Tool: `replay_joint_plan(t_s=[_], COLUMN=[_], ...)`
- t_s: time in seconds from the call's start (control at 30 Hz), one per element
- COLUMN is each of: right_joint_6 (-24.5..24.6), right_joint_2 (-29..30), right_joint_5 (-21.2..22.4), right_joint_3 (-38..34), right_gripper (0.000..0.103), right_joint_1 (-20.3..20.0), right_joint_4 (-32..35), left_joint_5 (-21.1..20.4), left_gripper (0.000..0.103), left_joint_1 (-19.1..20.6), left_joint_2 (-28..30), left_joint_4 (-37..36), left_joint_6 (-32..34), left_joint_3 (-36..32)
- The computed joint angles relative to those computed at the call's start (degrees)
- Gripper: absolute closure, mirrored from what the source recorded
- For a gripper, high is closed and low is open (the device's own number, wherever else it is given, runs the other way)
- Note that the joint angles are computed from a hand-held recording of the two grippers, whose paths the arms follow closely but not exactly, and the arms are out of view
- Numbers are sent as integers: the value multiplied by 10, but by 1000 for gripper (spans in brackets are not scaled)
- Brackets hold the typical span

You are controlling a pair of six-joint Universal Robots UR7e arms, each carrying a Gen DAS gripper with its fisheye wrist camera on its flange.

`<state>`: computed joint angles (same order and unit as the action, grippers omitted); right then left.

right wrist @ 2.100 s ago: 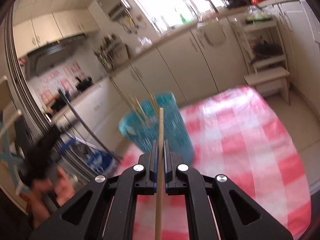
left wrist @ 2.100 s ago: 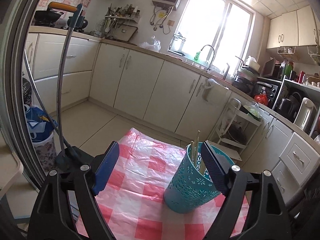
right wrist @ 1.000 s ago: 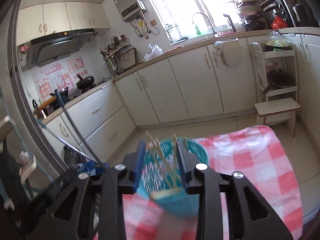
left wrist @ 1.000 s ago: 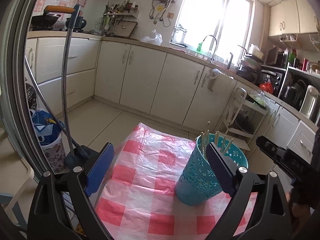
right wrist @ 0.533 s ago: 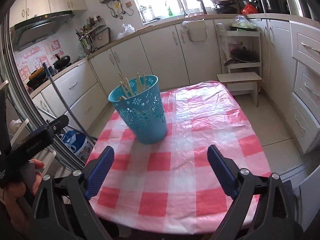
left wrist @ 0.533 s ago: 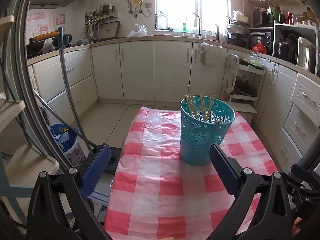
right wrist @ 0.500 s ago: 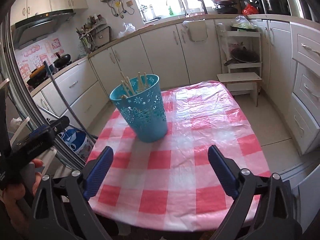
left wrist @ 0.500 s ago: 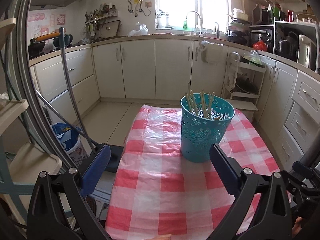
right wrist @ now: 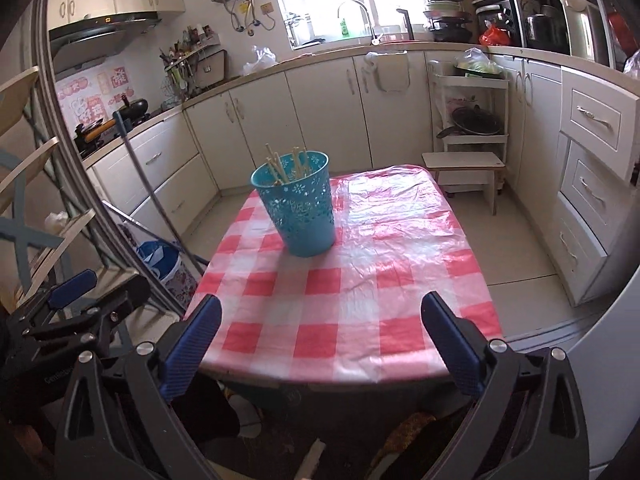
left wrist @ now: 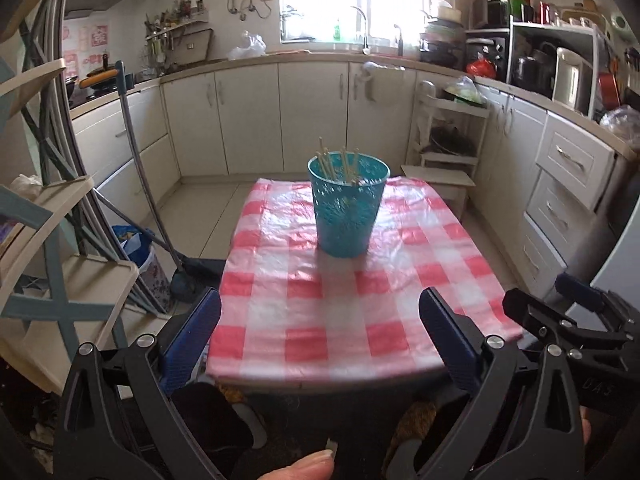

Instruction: Organize utensils

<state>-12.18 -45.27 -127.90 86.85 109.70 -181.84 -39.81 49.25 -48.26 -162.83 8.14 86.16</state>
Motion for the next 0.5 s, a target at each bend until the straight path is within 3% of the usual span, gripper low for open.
replay_joint_plan(t_s=[0.17, 0.3, 0.5], right_joint_6=[30, 76, 136], right_joint_2=[-38, -68, -85], right_joint_5=[-17, -18, -26], right_joint_3=[54, 98, 145], right_gripper=[7, 7, 7], right_joint_1=[16, 24, 41], right_joint_4=[5, 10, 6], left_joint_5=[11, 54, 88], left_gripper=[8, 8, 8], left_joint_1=[-24, -41, -52], left_joint_2=[-43, -58, -86], left_joint_4=[22, 6, 44], left_joint_6=[-43, -53, -102], left_joint_3=[64, 97, 130])
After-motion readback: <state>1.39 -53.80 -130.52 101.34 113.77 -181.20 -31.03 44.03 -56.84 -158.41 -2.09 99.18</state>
